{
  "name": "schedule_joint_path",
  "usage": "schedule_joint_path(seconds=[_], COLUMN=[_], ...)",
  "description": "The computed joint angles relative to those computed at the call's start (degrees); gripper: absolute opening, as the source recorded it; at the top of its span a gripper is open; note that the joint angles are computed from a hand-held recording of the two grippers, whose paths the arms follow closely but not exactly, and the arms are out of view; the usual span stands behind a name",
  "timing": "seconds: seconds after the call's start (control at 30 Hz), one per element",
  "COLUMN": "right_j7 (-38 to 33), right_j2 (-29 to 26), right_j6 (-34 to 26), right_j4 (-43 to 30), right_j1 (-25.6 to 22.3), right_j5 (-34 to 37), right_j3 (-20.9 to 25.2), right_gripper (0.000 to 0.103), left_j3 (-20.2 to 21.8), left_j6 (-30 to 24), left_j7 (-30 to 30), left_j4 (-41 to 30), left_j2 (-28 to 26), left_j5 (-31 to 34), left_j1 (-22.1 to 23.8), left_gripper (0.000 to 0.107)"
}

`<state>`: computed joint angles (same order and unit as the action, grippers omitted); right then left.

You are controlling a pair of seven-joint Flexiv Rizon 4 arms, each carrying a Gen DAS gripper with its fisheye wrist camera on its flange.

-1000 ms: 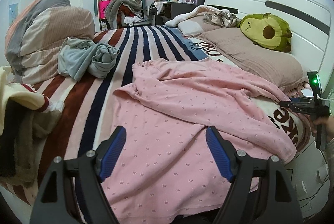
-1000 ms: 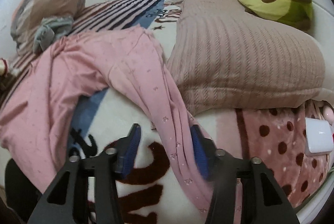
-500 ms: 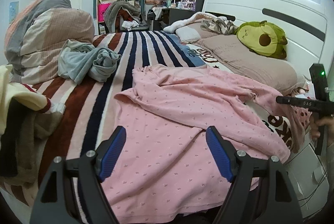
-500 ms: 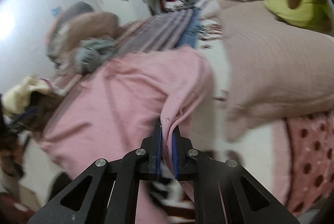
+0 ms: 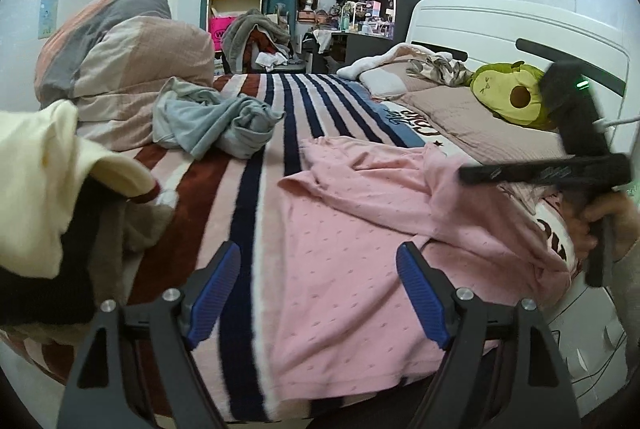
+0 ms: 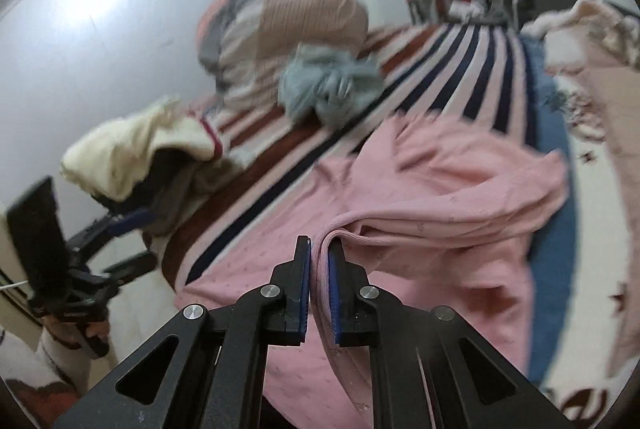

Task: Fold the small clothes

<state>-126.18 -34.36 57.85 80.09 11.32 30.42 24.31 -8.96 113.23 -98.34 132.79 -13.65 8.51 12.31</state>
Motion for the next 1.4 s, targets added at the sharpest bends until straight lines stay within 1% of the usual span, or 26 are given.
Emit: schedule_joint_path(seconds=[0.07,0.1,0.13,0.17,0.23,0.3,0.4,0.5,0.6,0.67,0.7,0.73,0.8,0.83,0.87,0.9,0.93,0.97,1.0,1.03,1.07,1.1,1.23,1.3,1.33,1.4], right_j7=[5.2,7.8,9.4,10.3,10.0,8.7,7.0,6.5,5.4,4.5,4.4,5.6,10.7,11.5,10.7,9.1,7.9,6.3,5.1,5.2,6.0,6.2,7.4,4.9,3.1,0.9], right_j2=[-2.1,-3.3,-3.9,-4.6,-4.2,-2.7,1.0,4.5,6.2,6.3,6.3,6.3,6.2,5.9,5.4,4.7,4.4,4.4,5.1,5.7,6.4,6.9,8.8,9.6,9.8,10.4], right_j6=[-1.3,-2.2,-2.7,-3.0,-2.7,-1.6,1.9,4.2,2.4,0.3,0.7,2.9,10.2,11.8,11.4,8.5,5.9,4.5,5.4,6.6,7.9,9.0,12.2,10.4,7.6,5.7], right_j4=[-1.1,-1.5,-1.6,-1.6,-1.0,0.3,3.9,8.2,11.7,13.0,14.1,15.7,19.9,20.7,20.2,18.5,17.4,17.0,18.1,19.3,20.5,21.3,23.1,22.1,20.6,19.3], right_j1=[3.5,5.1,6.0,6.6,5.8,4.2,1.7,-0.5,-2.2,-3.4,-3.2,-2.1,1.6,1.6,0.0,-3.2,-5.3,-6.4,-5.9,-4.9,-3.8,-3.7,-3.6,-6.7,-8.7,-9.1], right_j5=[-3.2,-5.4,-7.0,-8.5,-9.3,-8.8,-7.7,-7.6,-9.1,-9.1,-9.7,-11.1,-17.1,-18.6,-18.3,-16.5,-15.0,-14.1,-14.8,-15.7,-16.9,-17.1,-17.4,-13.8,-10.6,-6.7], right_j3=[-2.5,-3.9,-4.5,-4.8,-3.8,-2.6,-2.1,-3.1,-4.4,-4.6,-5.3,-6.7,-11.4,-11.7,-10.3,-7.1,-5.1,-3.9,-4.3,-5.1,-6.2,-6.4,-6.2,-2.9,-0.6,0.5], right_gripper=[0.007,0.011,0.014,0.02,0.028,0.039,0.044,0.05,0.057,0.056,0.056,0.056,0.056,0.056,0.057,0.056,0.054,0.042,0.028,0.022,0.009,0.006,0.003,0.002,0.002,0.002], left_j3=[-2.4,-4.1,-4.7,-5.3,-6.3,-8.3,-9.3,-9.3,-7.8,-7.3,-6.6,-5.7,-3.9,-3.2,-2.4,-1.7,-0.2,1.3,2.0,1.7,1.2,0.8,-1.3,-3.5,-4.5,-6.3], left_j6=[0.1,-0.1,-0.2,-0.4,-0.8,-1.2,-1.2,-1.3,-1.8,-2.3,-2.5,-2.8,-3.1,-3.4,-3.8,-4.1,-4.4,-4.5,-4.6,-4.6,-4.4,-4.3,-3.9,-3.4,-3.1,-2.5], left_j7=[-1.5,-2.5,-2.8,-3.1,-3.2,-3.6,-3.3,-2.9,-2.0,-1.5,-1.2,-0.8,0.3,0.9,1.6,2.3,3.2,4.2,4.8,5.1,5.3,5.5,5.7,5.1,4.7,3.6], left_j4=[0.7,1.0,1.0,1.1,1.0,0.8,0.5,0.0,-1.0,-1.4,-1.7,-2.0,-2.5,-2.6,-2.9,-3.0,-3.3,-3.5,-3.6,-3.6,-3.4,-3.4,-3.2,-2.8,-2.7,-2.3], left_j2=[0.3,0.4,0.4,0.3,0.0,-0.4,-0.9,-1.5,-2.2,-2.3,-2.5,-2.6,-2.7,-2.7,-2.6,-2.6,-2.6,-2.7,-2.8,-2.7,-2.7,-2.7,-2.8,-2.7,-2.8,-2.8], left_j5=[2.6,4.3,5.0,5.7,6.5,7.3,7.2,6.4,4.3,2.9,1.9,0.9,-1.0,-1.7,-2.6,-3.3,-4.4,-5.6,-6.4,-6.8,-7.0,-7.1,-6.6,-5.4,-4.7,-3.2], left_j1=[3.8,6.4,7.3,8.2,9.7,11.8,12.4,11.1,7.6,5.8,4.3,2.6,-0.4,-1.6,-3.1,-4.2,-6.2,-8.0,-8.9,-8.7,-8.4,-8.1,-6.1,-3.6,-2.3,0.1], left_gripper=[0.079,0.079,0.079,0.079,0.079,0.079,0.079,0.079,0.079,0.079,0.079,0.079,0.079,0.079,0.079,0.079,0.079,0.079,0.079,0.079,0.079,0.079,0.079,0.079,0.079,0.079])
